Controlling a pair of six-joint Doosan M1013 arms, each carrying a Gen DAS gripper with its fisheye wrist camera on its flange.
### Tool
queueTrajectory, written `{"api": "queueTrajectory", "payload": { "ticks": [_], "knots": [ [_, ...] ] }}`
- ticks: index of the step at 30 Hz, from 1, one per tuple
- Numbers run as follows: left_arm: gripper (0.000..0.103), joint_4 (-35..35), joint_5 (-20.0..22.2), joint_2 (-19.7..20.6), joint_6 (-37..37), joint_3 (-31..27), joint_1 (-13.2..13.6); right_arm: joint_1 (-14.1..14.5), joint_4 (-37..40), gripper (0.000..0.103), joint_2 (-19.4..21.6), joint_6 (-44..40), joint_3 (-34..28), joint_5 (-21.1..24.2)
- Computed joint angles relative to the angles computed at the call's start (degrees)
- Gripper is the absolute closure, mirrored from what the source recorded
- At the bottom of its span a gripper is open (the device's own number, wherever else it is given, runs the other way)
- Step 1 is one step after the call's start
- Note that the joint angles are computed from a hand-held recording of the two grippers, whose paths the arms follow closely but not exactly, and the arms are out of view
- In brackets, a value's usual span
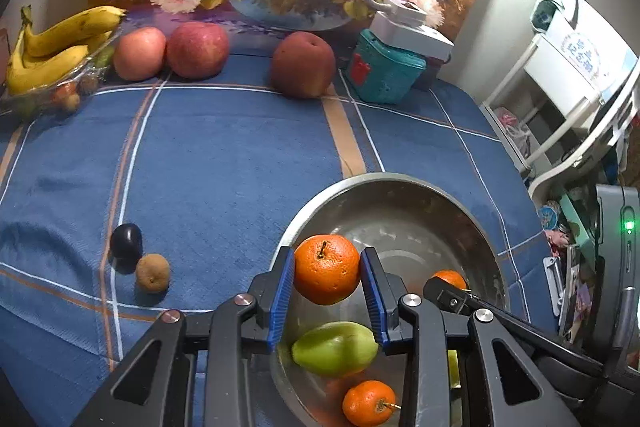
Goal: Organize fruits
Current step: 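Lower both tangerines into the steel basin and open both tools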
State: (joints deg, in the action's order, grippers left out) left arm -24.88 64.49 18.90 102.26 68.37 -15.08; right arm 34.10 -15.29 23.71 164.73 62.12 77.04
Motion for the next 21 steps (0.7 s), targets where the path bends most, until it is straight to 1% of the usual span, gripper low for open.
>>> {"api": "queueTrajectory", "payload": {
  "ticks": [9, 21],
  "knots": [
    [0.066, -0.43, 1.47, 0.20, 0.64, -0.34, -0.41, 0.03, 0.18, 0.064, -0.09, 0.00, -0.07, 0.58],
    [0.064, 0.10, 3.86, 0.96, -1.91, -0.82, -0.35, 0.11, 0.63, 0.064, 0.13, -0.37, -0.26, 1.41]
  ]
}}
